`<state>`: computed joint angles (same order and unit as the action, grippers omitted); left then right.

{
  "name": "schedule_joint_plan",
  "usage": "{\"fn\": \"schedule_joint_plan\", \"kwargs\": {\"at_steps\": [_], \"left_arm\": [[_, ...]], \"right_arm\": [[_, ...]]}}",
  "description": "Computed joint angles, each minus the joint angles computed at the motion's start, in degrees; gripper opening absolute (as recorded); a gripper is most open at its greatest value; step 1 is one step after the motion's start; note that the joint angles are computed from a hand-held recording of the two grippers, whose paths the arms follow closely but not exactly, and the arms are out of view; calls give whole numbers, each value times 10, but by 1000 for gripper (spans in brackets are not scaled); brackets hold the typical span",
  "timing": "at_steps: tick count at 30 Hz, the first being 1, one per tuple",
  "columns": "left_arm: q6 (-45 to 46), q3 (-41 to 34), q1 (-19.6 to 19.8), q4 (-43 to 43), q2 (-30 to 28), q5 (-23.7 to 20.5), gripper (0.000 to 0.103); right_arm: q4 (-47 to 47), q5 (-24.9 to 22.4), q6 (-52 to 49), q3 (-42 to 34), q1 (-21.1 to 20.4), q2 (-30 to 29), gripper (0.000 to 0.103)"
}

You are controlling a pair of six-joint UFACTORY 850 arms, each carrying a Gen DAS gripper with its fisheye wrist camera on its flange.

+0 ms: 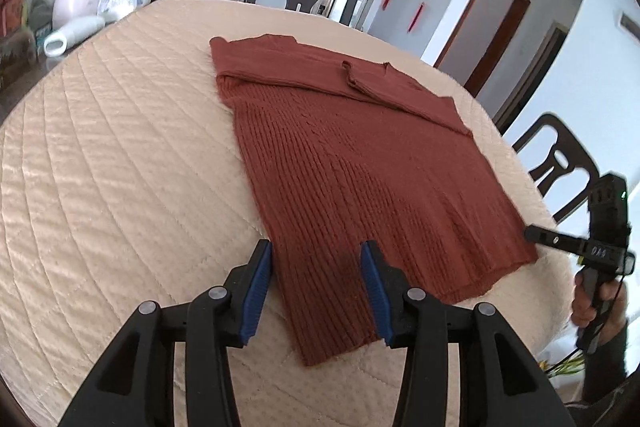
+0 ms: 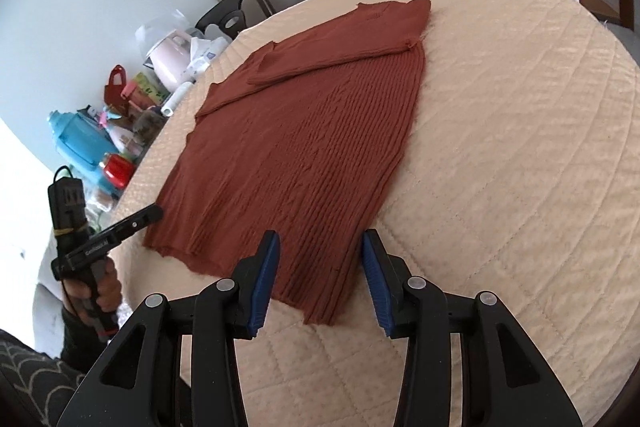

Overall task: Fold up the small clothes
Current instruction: 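Grasp the sweater hem with the left gripper while the right gripper grasps it too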

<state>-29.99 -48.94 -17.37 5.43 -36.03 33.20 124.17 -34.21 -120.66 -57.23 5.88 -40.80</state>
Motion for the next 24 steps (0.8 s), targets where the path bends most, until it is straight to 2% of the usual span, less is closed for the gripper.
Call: {"fn": "schedule_joint_plan", "kwargs": {"at_steps": [5, 9, 13, 15, 17, 19, 21, 24], "left_arm": [[-54, 2, 7, 37, -1, 7, 41], [-67, 6, 6, 47, -2, 17, 41], [-134, -3, 21, 104, -9, 33, 41], [-136, -2, 23, 95, -9, 38, 41], [-146, 0, 28, 102, -9, 45, 41], [-157, 0, 29, 111, -12, 50, 41], [-159, -3, 27, 108, -15, 49, 37], [-189, -2, 32, 128, -17, 54, 24]], "right_arm": [[-21, -6, 26, 0, 0, 0, 43], [-30, -18, 43, -1, -4, -3, 43], [-58, -42, 84, -14, -11, -15, 41], [-55, -41, 82, -11, -11, -13, 35], [-51, -39, 77, -7, -13, -12, 18], [-52, -32, 75, -7, -12, -13, 10], [-45, -32, 68, -6, -12, -14, 9], [-42, -34, 61, -1, -16, -11, 8]]}}
